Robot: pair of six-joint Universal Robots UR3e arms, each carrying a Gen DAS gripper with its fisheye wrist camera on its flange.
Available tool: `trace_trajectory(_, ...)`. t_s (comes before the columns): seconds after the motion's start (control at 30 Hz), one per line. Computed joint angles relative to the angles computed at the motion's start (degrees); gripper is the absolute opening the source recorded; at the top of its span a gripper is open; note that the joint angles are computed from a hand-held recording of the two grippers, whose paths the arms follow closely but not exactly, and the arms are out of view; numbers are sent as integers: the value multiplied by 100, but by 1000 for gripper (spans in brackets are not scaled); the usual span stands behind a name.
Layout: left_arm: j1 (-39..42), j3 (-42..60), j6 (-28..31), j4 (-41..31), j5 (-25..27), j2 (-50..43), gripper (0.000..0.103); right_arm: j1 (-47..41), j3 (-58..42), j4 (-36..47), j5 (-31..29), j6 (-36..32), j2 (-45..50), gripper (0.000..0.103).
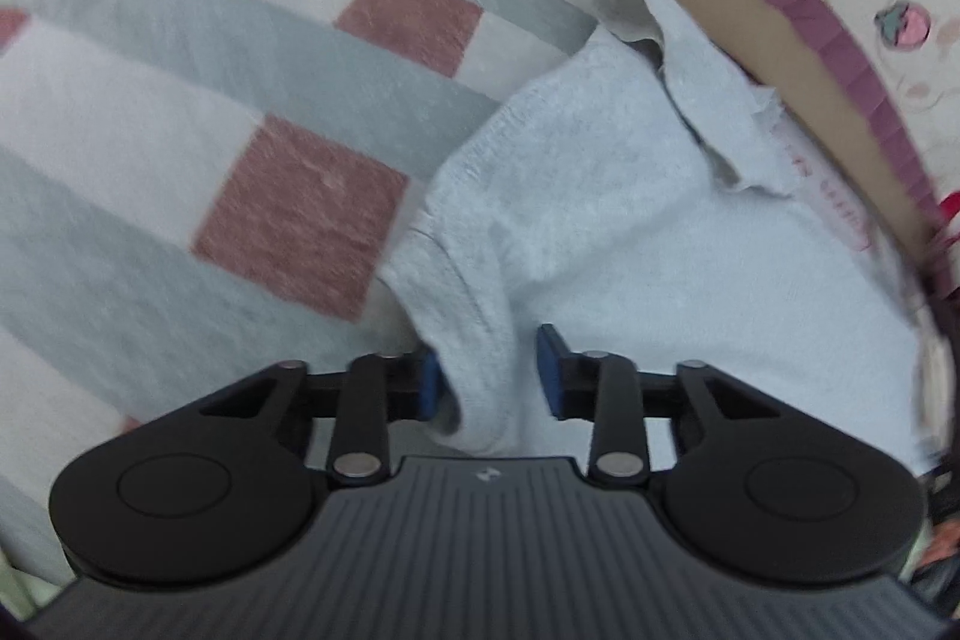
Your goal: Fold clothes
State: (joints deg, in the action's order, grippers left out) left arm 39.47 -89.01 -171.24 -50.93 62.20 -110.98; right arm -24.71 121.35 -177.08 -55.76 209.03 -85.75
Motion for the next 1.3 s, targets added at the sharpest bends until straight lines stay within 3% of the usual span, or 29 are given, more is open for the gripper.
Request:
trace_trajectory(0.03,-35,-29,29,83,112,18,26,-6,85,-158,15,-270,-162,6)
trace_trajectory(0.1,-32,-47,67,130,191,31,26,129,95,309,-402,-1144,-543,4)
trace_trajectory(0.2,8,6,65,31,162,12,28,579,-25,1010,-1627,-2081,-582,4)
trace_trajectory(0.3,58,-5,44,-99,94,59,33,803,67,1163,-2114,-1935,-502,7)
trace_trajectory(0.4,218,-199,-127,-224,-151,205,43,721,90,1060,-2080,-1947,-475,8)
trace_trajectory(0.5,357,-299,-332,-295,-397,223,45,668,-4,950,-1964,-1842,-264,9)
trace_trajectory(0.6,361,-281,-322,-413,-524,208,51,524,250,818,-1813,-1698,-375,18)
trace_trajectory(0.67,137,-258,-263,-161,-286,176,53,355,431,551,-1518,-1601,-341,38)
trace_trajectory(0.7,-73,-223,-211,66,-32,134,55,271,519,415,-1370,-1550,-319,41)
trace_trajectory(0.77,-602,-111,5,600,646,-17,65,127,680,127,-1103,-1463,-253,62)
trace_trajectory(0.83,-1112,-90,346,1181,1361,-211,70,197,726,-222,-1086,-1525,-86,64)
trace_trajectory(0.87,-1316,-132,506,1486,1660,-287,69,308,646,-330,-1211,-1657,48,62)
trace_trajectory(0.9,-1371,-198,647,1683,1680,-297,47,383,521,-298,-1267,-1855,154,52)
trace_trajectory(0.93,-1290,-209,753,1668,1459,-258,6,403,318,-18,-1224,-2043,208,8)
trace_trajectory(1.13,-158,-457,541,928,-188,632,7,36,-224,1149,-517,-2643,-639,6)
trace_trajectory(1.3,347,-424,1174,-639,-631,1495,6,-427,-493,2775,-435,-3416,-1532,6)
